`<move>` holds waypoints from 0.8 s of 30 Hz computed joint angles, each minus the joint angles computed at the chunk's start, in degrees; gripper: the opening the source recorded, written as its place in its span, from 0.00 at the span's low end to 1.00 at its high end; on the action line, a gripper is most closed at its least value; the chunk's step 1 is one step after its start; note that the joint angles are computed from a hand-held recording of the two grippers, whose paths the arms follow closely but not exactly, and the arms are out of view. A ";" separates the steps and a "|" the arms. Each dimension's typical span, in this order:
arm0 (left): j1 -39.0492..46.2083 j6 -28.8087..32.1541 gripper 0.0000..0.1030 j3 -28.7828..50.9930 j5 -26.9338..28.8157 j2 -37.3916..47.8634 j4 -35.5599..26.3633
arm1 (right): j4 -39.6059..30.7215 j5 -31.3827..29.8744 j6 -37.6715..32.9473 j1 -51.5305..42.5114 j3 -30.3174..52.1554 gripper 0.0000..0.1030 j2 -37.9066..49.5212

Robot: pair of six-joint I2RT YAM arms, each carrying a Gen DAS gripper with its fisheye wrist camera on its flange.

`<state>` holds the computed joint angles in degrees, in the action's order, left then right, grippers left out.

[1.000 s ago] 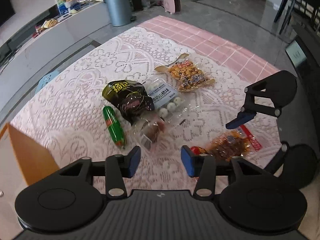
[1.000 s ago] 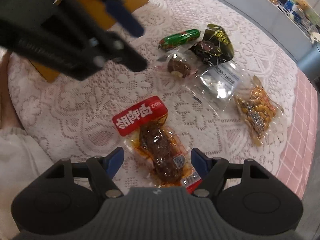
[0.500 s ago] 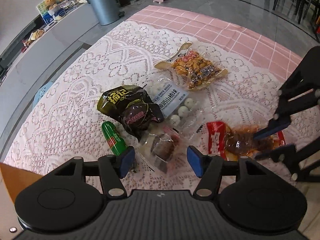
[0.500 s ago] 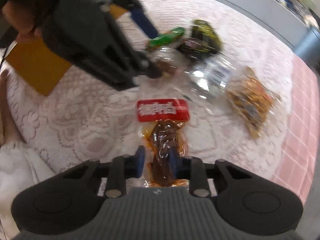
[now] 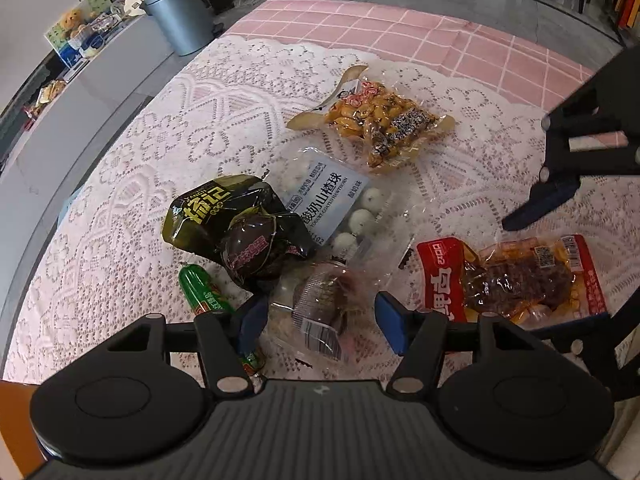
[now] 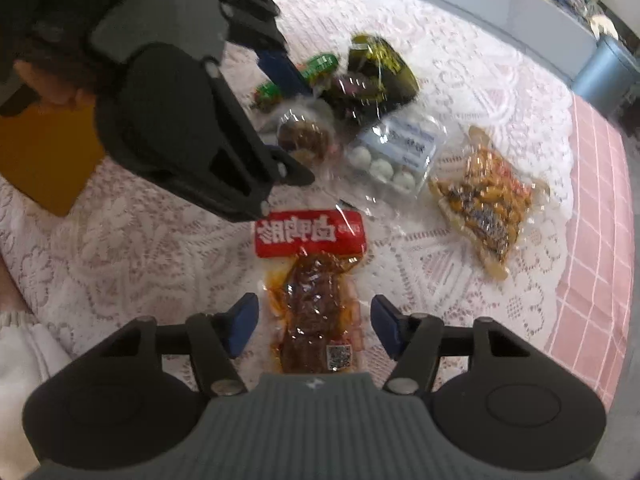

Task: Organize snacks
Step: 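Grasp the clear chocolate snack bag with the left tool while the right tool grasps the red-labelled meat packet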

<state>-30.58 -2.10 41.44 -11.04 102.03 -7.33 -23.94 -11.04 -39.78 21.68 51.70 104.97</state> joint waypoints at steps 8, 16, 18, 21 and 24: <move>0.46 -5.98 0.42 -2.28 1.44 -4.10 -0.82 | 0.04 0.51 1.34 0.18 0.93 0.67 2.94; -0.82 -13.80 0.42 -5.74 1.17 -14.05 -4.41 | 0.24 2.28 4.27 1.28 -0.43 0.56 0.75; -1.03 -15.41 0.42 -6.55 1.12 -16.56 -5.48 | 0.34 3.40 4.94 1.78 -1.11 0.55 -0.26; -1.09 -18.25 0.42 -7.93 1.87 -21.02 -7.43 | 0.04 3.86 5.92 1.98 -1.88 0.51 -1.94; -1.58 -20.85 0.42 -8.83 1.65 -25.99 -10.67 | -2.14 3.25 7.58 1.93 -1.89 0.49 -4.13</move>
<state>-32.16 -22.95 32.61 -9.40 76.04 -18.00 -26.08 -7.79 -32.20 23.61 49.81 100.85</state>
